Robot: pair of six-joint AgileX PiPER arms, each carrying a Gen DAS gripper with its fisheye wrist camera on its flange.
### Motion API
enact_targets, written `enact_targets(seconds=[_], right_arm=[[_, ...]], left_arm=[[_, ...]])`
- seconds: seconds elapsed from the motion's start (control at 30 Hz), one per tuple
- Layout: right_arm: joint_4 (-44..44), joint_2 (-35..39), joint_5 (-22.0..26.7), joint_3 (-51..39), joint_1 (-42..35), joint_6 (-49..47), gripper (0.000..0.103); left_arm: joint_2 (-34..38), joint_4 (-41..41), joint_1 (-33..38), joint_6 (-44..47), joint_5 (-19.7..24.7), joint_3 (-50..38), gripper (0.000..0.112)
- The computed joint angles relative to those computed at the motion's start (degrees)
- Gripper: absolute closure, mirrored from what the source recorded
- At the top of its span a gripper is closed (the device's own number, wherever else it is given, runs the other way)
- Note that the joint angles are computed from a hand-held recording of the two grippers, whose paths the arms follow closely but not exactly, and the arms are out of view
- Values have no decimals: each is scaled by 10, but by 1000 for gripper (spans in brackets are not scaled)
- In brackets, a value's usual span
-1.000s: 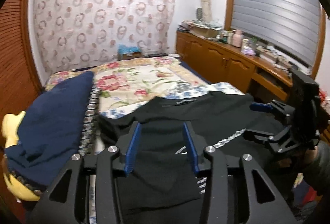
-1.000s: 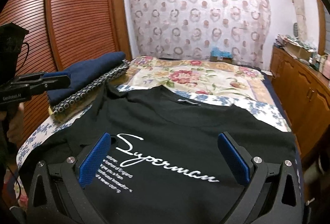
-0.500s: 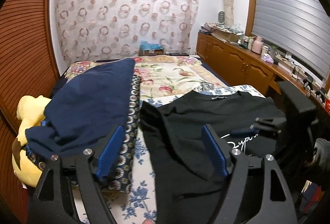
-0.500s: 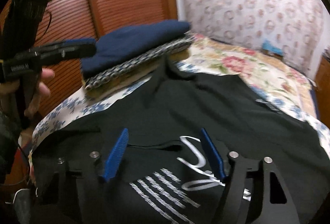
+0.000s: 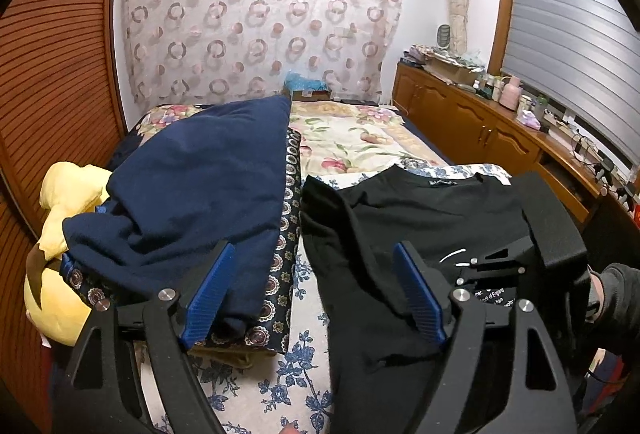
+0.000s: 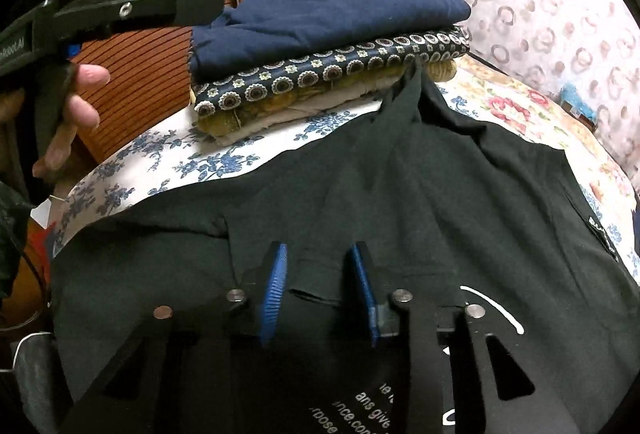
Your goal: Fold small clothes
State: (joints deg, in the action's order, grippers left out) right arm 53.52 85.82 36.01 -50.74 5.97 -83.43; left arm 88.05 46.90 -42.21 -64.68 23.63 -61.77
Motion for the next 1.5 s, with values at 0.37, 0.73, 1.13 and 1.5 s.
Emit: enact_targets(seconds=[0.37,0.73,1.13,1.5], right_arm=[[69,32,83,-96,-125,-34,99],[62,50,-63,-81,-110,62,94],[69,-47,51,-21,-274,-21,70],[101,-46,132,17,-546,-143,70]], left_arm=[[13,-4,-24,8,-2,-12,31],[43,-32,-42,29,6,-33,31],[116,-92,-71,83,27,-99,31],[213,-194,-90,204,78,-209,31]])
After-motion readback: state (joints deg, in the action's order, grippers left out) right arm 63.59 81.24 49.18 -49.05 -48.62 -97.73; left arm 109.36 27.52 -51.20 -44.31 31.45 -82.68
